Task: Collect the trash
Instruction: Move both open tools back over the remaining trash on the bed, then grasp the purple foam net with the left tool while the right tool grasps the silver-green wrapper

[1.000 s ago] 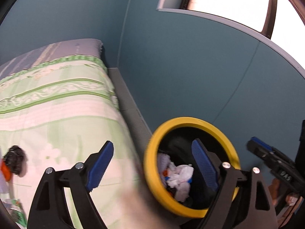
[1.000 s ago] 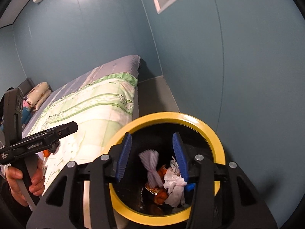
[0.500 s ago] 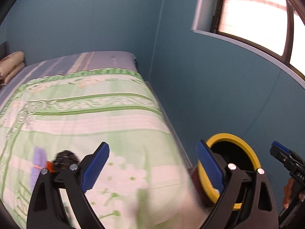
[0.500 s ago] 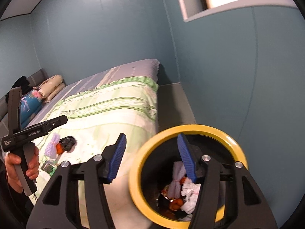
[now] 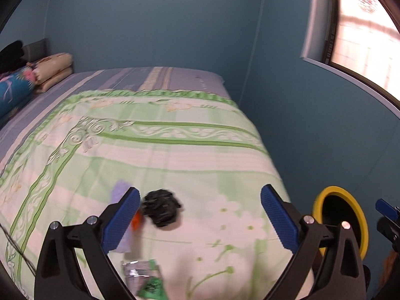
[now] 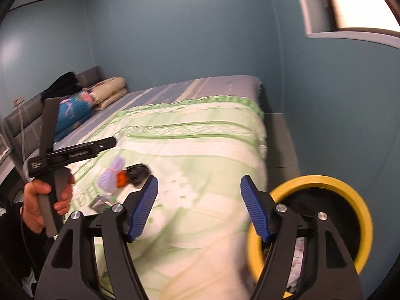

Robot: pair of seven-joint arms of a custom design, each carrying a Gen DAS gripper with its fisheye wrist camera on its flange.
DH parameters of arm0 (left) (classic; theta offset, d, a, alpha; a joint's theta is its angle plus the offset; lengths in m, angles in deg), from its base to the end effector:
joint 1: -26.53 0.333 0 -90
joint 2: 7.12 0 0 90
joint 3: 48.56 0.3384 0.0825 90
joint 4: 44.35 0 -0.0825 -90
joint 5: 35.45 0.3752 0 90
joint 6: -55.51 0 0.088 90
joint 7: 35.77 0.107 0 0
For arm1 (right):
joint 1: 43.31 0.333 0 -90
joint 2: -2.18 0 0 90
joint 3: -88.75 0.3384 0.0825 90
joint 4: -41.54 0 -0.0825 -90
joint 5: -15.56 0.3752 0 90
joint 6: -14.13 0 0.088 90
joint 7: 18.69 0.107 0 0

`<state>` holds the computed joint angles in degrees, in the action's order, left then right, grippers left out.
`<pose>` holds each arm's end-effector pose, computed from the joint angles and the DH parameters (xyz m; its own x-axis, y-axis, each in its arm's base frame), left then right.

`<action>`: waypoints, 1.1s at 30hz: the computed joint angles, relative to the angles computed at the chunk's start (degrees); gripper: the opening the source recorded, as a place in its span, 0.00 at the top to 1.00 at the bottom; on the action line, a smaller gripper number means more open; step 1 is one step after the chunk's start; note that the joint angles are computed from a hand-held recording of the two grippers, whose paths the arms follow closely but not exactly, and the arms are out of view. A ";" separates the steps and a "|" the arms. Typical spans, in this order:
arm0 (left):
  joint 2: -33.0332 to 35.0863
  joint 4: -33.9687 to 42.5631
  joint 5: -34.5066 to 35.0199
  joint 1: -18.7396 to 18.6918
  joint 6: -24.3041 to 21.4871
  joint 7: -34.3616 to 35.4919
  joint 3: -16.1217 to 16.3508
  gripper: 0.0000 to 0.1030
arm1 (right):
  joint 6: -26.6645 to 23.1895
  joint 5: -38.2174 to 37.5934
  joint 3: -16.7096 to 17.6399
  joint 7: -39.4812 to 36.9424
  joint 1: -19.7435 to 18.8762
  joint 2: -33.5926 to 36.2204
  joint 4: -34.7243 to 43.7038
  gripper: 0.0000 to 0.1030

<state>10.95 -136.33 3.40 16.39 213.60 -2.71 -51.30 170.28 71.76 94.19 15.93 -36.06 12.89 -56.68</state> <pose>0.6771 -0.1765 0.5638 0.1737 -0.9727 0.1538 -0.5704 -0.2267 -0.7895 0.6502 0.1091 0.5827 0.4951 -0.8511 -0.1748 -0.5170 -0.1269 -0.8465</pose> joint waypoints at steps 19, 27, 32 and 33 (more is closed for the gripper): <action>-1.92 -10.10 -3.35 6.39 1.72 -1.88 1.14 0.09 | -8.53 -5.16 3.38 -0.35 5.95 5.50 3.15 0.33; 1.06 -8.90 -7.62 7.55 1.48 2.45 0.62 0.09 | -9.94 -9.26 4.29 1.61 7.27 7.78 4.23 0.33; 3.07 -6.97 -8.89 7.34 0.72 2.97 1.26 0.09 | -10.72 -11.68 4.62 3.06 7.92 9.65 5.83 0.33; 3.41 -6.68 -9.03 7.33 0.75 2.85 1.44 0.09 | -11.03 -12.26 4.68 3.41 8.09 10.20 6.34 0.33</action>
